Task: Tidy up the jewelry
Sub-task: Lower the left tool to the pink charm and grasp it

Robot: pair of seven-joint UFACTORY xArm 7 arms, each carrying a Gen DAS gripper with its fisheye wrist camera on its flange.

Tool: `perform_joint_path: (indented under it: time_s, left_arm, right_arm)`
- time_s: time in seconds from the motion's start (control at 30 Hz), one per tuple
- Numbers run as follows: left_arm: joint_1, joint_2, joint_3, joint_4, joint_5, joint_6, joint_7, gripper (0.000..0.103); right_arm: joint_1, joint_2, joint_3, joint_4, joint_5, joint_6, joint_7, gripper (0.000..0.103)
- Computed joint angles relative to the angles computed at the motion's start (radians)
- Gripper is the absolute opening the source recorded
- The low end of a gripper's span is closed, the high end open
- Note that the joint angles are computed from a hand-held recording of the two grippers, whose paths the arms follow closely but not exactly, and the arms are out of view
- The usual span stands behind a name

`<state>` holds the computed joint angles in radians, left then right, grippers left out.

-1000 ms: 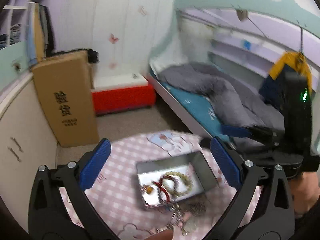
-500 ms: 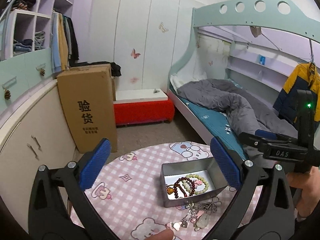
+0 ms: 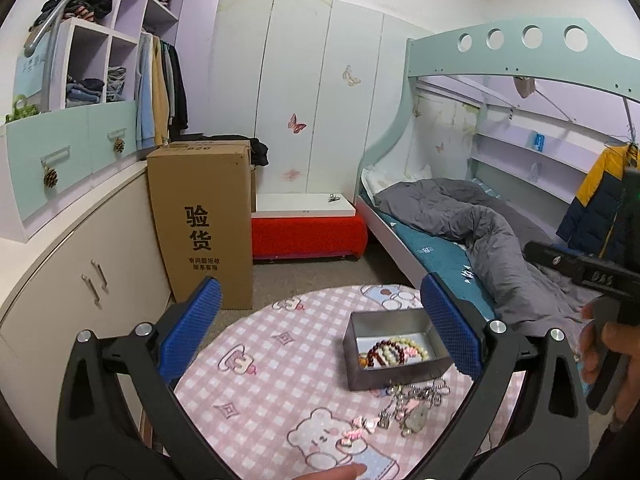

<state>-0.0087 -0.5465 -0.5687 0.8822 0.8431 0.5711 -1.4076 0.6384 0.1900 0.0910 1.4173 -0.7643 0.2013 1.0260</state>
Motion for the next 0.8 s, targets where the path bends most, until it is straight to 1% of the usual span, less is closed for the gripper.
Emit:
perform_joint_path:
  time_s: [0.07, 0.13, 0.27, 0.5, 0.57, 0.63, 0.8]
  left_arm:
    - [-0.013, -0.022, 0.001, -0.025, -0.009, 0.009, 0.000, 0.097]
    - [-0.027, -0.041, 0.003, -0.052, -0.021, 0.014, 0.009, 0.097]
    - [-0.047, -0.072, -0.003, -0.102, -0.050, 0.010, 0.015, 0.097]
    - [-0.072, -0.081, -0.033, -0.162, -0.090, 0.007, 0.036, 0.097]
    - [-0.076, -0.064, -0.035, -0.168, -0.100, 0.000, 0.038, 0.097]
    - [-0.079, -0.035, -0.040, -0.172, -0.103, -0.008, 0.038, 0.097]
    - [-0.110, 0.084, -0.031, -0.161, -0.087, -0.016, 0.047, 0.097]
  right_arm:
    - [0.014, -0.032, -0.014, -0.033, -0.059, -0.003, 0.057, 0.095]
    - [0.008, -0.055, -0.008, -0.061, -0.102, -0.009, 0.103, 0.095]
    - [-0.018, -0.097, 0.025, -0.114, -0.176, -0.004, 0.176, 0.095]
    - [-0.071, -0.143, 0.090, -0.190, -0.247, -0.011, 0.257, 0.095]
    - [-0.081, -0.140, 0.105, -0.205, -0.235, -0.020, 0.250, 0.095]
    - [-0.087, -0.136, 0.114, -0.221, -0.198, -0.026, 0.216, 0.095]
    - [-0.076, -0.110, 0.118, -0.254, -0.100, -0.039, 0.136, 0.095]
